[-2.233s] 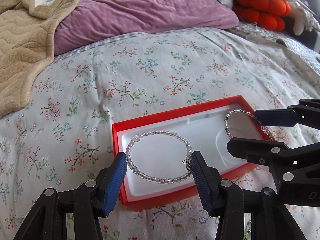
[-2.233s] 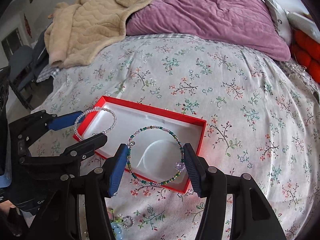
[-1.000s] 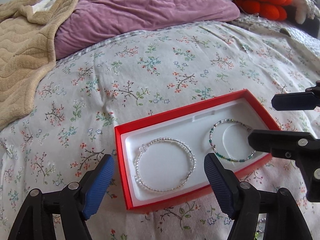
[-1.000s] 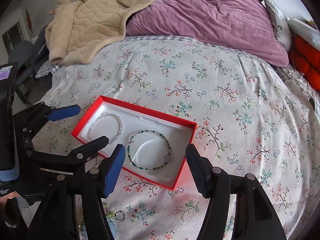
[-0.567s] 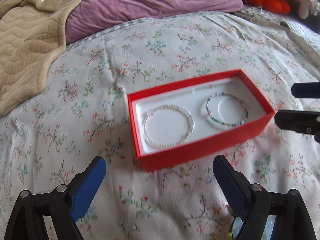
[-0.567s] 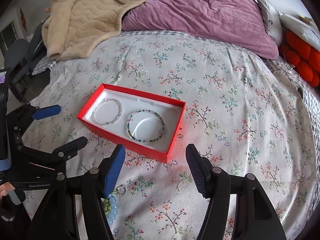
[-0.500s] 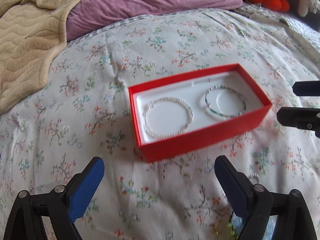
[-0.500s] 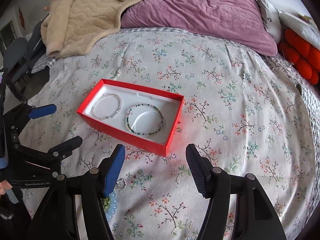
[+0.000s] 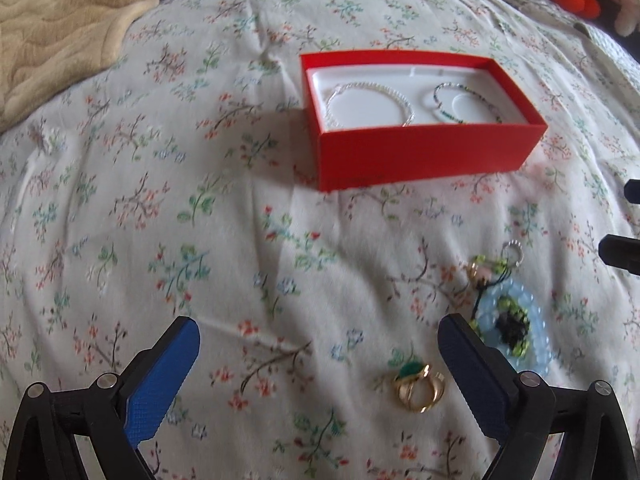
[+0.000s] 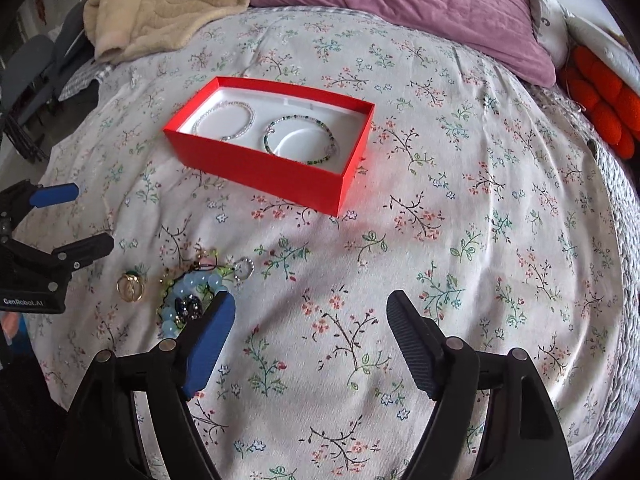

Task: Organize jewelry
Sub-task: 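Withdraw both tools from the box back toward the remaining jewelry, then grasp the gold rings with the left tool while the right tool grasps the black beaded ring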

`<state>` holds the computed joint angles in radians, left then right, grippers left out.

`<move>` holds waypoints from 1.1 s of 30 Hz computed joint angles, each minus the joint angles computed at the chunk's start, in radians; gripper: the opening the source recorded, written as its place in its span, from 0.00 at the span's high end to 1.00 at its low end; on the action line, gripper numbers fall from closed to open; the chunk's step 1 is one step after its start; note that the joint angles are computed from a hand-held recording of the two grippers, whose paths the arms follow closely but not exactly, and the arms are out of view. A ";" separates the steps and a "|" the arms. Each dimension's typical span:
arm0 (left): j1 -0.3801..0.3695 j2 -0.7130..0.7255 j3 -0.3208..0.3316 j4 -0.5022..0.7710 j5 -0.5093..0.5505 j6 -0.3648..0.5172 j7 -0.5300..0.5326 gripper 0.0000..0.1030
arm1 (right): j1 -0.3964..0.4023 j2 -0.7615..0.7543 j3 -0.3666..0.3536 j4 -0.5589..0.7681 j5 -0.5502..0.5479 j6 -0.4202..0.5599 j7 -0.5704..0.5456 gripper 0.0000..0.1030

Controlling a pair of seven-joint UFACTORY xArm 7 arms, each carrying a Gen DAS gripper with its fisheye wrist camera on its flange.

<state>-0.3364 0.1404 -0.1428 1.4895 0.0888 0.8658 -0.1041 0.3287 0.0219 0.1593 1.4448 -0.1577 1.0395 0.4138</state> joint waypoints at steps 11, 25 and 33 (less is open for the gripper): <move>0.037 -0.108 0.002 -0.168 -0.053 -0.015 0.061 0.04 | 0.040 -0.053 0.035 -0.123 0.002 -0.007 -0.072 0.21; 0.014 -0.136 -0.023 -0.241 -0.168 -0.046 0.266 0.04 | 0.057 -0.054 0.043 -0.150 0.065 -0.001 -0.097 0.21; 0.007 -0.107 -0.025 -0.205 -0.260 -0.039 0.295 0.21 | 0.054 -0.027 0.035 -0.113 0.087 -0.012 -0.084 0.21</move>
